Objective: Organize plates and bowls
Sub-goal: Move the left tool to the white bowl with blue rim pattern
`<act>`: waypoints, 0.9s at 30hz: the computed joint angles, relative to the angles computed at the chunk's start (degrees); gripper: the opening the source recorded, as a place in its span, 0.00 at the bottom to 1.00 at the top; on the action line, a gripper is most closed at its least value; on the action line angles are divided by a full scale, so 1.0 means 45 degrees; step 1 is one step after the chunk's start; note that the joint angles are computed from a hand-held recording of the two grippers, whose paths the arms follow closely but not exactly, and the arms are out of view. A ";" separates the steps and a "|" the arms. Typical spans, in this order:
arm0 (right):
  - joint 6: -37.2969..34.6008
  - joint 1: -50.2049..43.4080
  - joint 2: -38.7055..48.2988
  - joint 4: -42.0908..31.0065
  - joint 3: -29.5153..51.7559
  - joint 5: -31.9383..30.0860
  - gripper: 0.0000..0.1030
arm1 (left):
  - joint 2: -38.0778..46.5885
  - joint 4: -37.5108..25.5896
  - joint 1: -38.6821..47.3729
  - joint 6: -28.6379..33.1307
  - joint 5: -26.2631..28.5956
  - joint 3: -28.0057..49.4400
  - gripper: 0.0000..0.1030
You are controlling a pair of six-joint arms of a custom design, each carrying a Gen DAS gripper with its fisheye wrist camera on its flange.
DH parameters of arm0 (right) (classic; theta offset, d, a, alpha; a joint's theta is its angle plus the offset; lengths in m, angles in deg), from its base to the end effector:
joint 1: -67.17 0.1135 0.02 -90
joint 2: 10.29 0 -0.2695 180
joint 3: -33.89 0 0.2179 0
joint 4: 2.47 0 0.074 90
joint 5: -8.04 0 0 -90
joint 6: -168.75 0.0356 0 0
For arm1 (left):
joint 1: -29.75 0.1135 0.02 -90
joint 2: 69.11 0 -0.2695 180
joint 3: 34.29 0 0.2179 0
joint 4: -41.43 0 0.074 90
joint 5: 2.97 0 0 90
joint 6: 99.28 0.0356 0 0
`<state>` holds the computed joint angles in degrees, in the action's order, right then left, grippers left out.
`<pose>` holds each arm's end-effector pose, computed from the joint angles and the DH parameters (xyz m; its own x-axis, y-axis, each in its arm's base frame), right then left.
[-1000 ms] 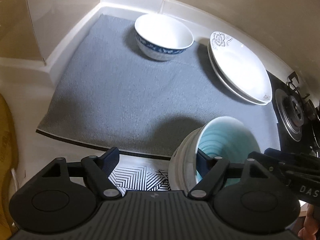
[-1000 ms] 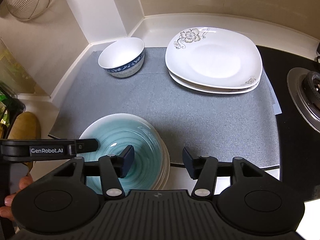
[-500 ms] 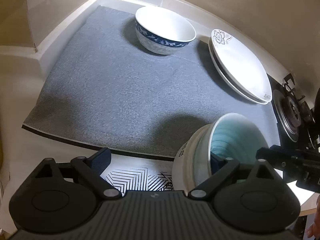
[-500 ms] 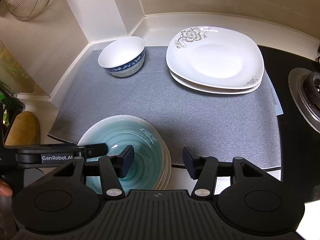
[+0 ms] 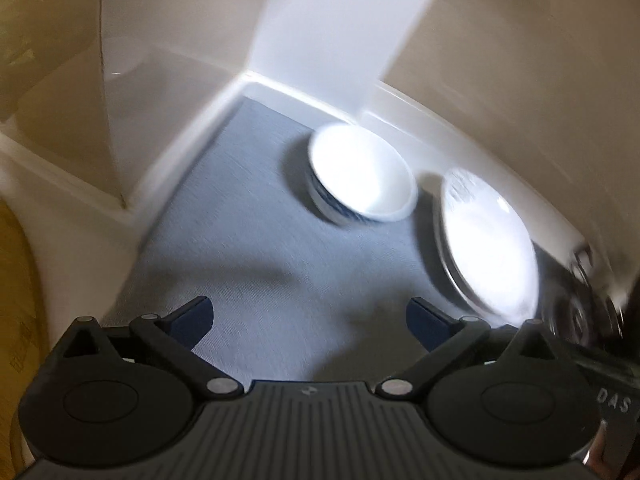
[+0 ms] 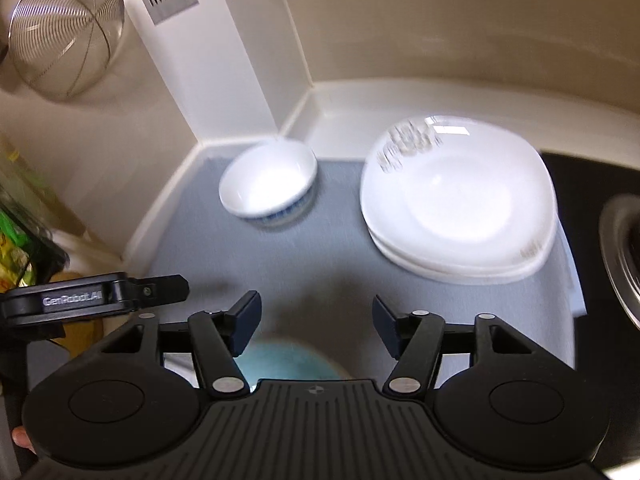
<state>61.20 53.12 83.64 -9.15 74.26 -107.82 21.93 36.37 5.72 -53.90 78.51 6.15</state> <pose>0.2177 -0.0385 0.1150 -0.8055 -0.0781 -0.5874 -0.2459 0.9460 0.2113 0.2075 -0.0867 0.1244 -0.7660 -0.4190 -0.4874 -0.2974 0.9033 -0.3092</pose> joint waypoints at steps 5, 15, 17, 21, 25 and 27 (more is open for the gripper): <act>0.1152 0.1292 0.1688 0.0233 0.1886 0.0446 0.63 | 0.1657 -0.0259 0.0840 -0.0188 -0.0344 0.1514 0.99; 0.2029 0.2323 0.4668 -0.0540 0.5192 0.0796 0.63 | 0.3542 -0.0890 0.1616 -0.0307 -0.0587 0.3443 0.99; 0.2165 0.2501 0.5019 -0.0517 0.5607 0.0873 0.63 | 0.3828 -0.0951 0.1684 -0.0386 -0.0644 0.3727 0.99; 0.2394 0.2677 0.5765 -0.0553 0.6515 0.0977 0.63 | 0.4272 -0.1266 0.1658 -0.0746 -0.1120 0.4230 0.99; 0.2416 0.2744 0.6588 -0.0814 0.7522 0.0816 0.63 | 0.4738 -0.1352 0.1672 -0.1175 -0.1390 0.4654 0.99; 0.2399 0.2817 0.6930 -0.0836 0.7889 0.0811 0.63 | 0.4924 -0.1431 0.1699 -0.1346 -0.1530 0.4866 0.99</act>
